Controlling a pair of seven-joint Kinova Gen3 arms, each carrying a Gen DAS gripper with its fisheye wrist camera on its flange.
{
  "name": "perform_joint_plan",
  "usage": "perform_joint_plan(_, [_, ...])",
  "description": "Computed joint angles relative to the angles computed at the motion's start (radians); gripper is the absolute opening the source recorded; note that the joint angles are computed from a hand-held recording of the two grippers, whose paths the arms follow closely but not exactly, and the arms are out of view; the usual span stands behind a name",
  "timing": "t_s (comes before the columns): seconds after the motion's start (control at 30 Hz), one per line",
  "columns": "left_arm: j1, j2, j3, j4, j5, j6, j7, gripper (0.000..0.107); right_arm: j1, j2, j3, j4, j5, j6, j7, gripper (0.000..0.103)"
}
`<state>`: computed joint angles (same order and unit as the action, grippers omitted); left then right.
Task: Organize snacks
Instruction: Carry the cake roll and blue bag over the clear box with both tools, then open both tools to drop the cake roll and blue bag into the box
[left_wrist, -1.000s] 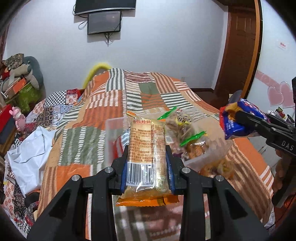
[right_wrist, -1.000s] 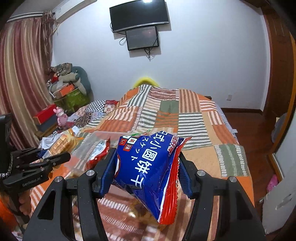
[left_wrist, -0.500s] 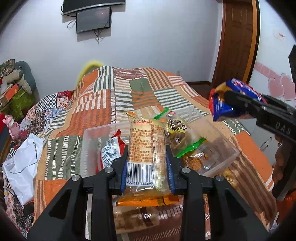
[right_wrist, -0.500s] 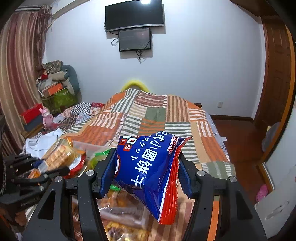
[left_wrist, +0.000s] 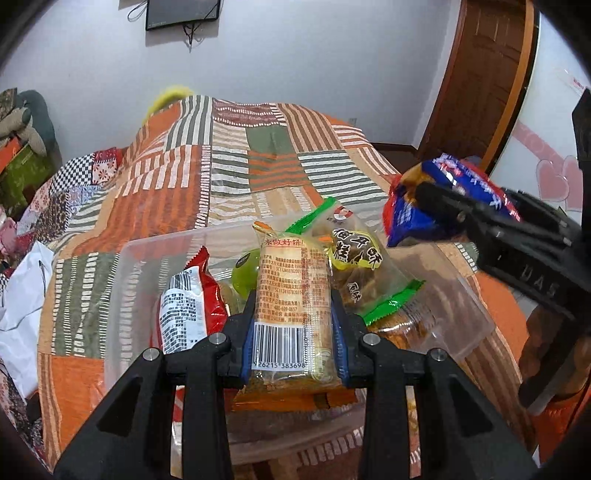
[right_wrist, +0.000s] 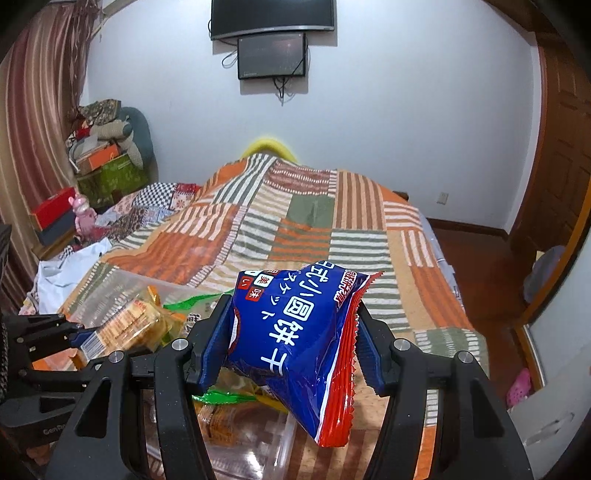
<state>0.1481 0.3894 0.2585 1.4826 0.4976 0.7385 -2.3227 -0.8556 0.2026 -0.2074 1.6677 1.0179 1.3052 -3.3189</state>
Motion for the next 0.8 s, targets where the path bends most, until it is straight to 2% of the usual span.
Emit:
perform_joint_plan(0.2, [0.040,0.018,-0.022,-0.022,-0.058,0.013,0.058,0.034,0.026,0.003,0.010,-0.002,-0.029,-0.053,0.035,0.057])
perform_joint_plan(0.3, [0.043,0.020,-0.022,-0.016,-0.071,-0.007,0.074,0.034,0.046,-0.007,0.014,0.007,-0.051,-0.101,0.041,0.057])
perform_joint_plan(0.43, [0.039,0.032,-0.022,-0.032,-0.082,0.013,0.099,0.036,0.068,-0.024,0.018,0.040,-0.070,-0.162,0.005,0.057])
perform_joint_plan(0.6, [0.040,0.029,-0.027,-0.025,-0.103,0.005,0.119,0.049,0.059,-0.012,0.009,0.020,-0.079,-0.132,0.030,0.059])
perform_joint_plan(0.73, [0.009,0.020,-0.007,-0.013,-0.076,0.017,0.083,0.052,0.045,-0.016,0.003,0.019,-0.092,-0.111,0.032,0.066])
perform_joint_plan(0.8, [0.001,0.009,-0.001,-0.001,-0.064,0.016,0.058,0.061,0.040,-0.012,-0.001,0.011,-0.105,-0.099,0.043,0.073])
